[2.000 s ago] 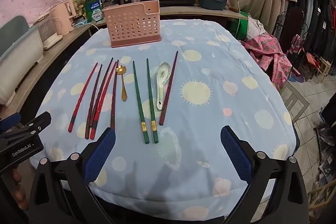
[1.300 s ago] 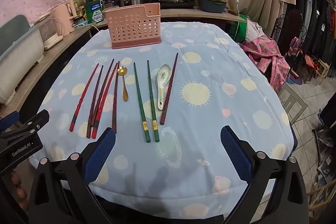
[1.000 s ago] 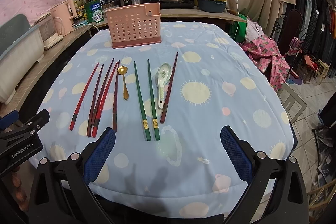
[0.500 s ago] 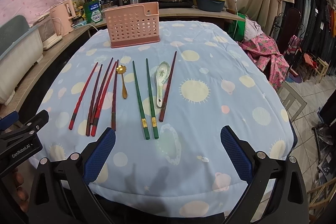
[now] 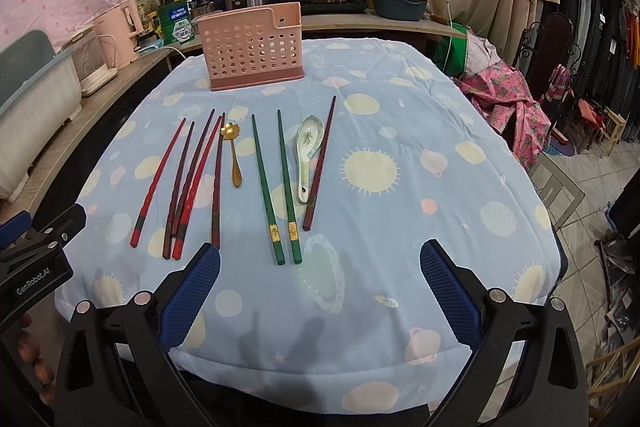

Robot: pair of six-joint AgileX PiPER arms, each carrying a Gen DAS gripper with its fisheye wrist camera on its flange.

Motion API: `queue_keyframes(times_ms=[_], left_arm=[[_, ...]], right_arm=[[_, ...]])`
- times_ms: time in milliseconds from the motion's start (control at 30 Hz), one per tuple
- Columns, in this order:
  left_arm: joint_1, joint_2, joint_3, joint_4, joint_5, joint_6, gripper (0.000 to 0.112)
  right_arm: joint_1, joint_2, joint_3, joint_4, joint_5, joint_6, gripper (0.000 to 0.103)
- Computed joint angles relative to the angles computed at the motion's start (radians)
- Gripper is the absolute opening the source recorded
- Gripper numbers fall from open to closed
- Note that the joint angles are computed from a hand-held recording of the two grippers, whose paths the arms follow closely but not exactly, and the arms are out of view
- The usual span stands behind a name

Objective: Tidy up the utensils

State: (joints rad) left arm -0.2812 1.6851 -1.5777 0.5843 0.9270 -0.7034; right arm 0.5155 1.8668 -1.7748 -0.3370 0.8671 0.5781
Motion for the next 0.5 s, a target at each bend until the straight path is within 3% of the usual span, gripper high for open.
queue_keyframes(times_ms=[500], left_arm=[[0.008, 0.006, -0.003, -0.045, -0.009, 0.045, 0.095]], right_arm=[[-0.005, -0.005, 0.016, 0.002, -0.013, 0.004, 0.096]])
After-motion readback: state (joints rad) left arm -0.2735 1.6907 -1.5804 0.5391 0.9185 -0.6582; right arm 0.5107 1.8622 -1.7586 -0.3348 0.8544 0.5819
